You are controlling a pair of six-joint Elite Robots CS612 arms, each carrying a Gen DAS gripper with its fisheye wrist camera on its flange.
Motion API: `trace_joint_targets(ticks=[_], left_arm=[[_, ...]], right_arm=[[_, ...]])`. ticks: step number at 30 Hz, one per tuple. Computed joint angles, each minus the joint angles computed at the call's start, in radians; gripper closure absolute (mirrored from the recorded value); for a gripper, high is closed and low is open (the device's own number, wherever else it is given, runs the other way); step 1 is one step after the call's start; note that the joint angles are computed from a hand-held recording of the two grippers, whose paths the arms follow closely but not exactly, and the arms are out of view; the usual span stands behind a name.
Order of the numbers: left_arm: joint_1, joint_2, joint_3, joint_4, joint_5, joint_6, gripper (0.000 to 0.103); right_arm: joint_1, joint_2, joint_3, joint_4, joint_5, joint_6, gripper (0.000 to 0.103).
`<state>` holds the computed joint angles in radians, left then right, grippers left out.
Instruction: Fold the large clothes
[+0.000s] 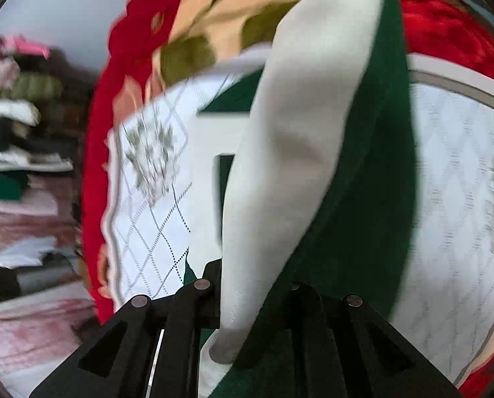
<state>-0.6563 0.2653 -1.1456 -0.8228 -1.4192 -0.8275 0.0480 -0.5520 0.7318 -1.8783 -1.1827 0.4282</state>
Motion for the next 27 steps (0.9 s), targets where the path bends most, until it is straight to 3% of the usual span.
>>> trace_joint_targets(ticks=[3, 4, 5, 6, 8, 11, 14, 18, 20, 22, 25, 27], left_arm=[[0.038, 0.043, -0.041, 0.030, -0.077, -0.054, 0.077], [0.046, 0.053, -0.057, 0.041, -0.084, -0.067, 0.070], [0.050, 0.064, -0.077, 0.060, -0.079, -0.083, 0.058], [0.054, 0.075, -0.102, 0.083, -0.067, -0.103, 0.051], [0.058, 0.093, -0.146, 0.128, -0.050, -0.136, 0.029], [0.074, 0.123, -0.211, 0.177, -0.080, -0.189, 0.010], [0.070, 0.110, -0.208, 0.230, -0.051, -0.205, 0.010], [0.044, 0.066, -0.162, 0.300, 0.074, -0.227, 0.010], [0.036, 0.059, -0.152, 0.275, 0.089, -0.235, 0.010], [0.032, 0.050, -0.119, 0.244, 0.094, -0.203, 0.010], [0.030, 0.051, -0.084, 0.238, 0.101, -0.150, 0.010], [0.030, 0.047, -0.063, 0.238, 0.130, -0.141, 0.010]], right_arm=[[0.030, 0.105, -0.158, 0.125, 0.019, -0.044, 0.079], [0.033, 0.117, -0.173, 0.136, 0.027, -0.061, 0.076], [0.034, 0.115, -0.161, 0.121, 0.049, -0.082, 0.071], [0.028, 0.102, -0.127, 0.073, 0.112, -0.109, 0.068], [0.008, 0.069, -0.051, -0.008, 0.232, -0.155, 0.067], [-0.036, 0.005, 0.084, -0.132, 0.373, -0.148, 0.065], [-0.082, -0.056, 0.205, -0.271, 0.382, -0.066, 0.063], [-0.139, -0.111, 0.294, -0.305, 0.169, -0.040, 0.060], [-0.163, -0.102, 0.306, -0.299, 0.137, -0.023, 0.058], [-0.176, -0.073, 0.294, -0.291, 0.160, -0.028, 0.053], [-0.191, 0.003, 0.246, -0.271, 0.296, -0.021, 0.049], [-0.188, 0.043, 0.222, -0.293, 0.330, 0.015, 0.039]])
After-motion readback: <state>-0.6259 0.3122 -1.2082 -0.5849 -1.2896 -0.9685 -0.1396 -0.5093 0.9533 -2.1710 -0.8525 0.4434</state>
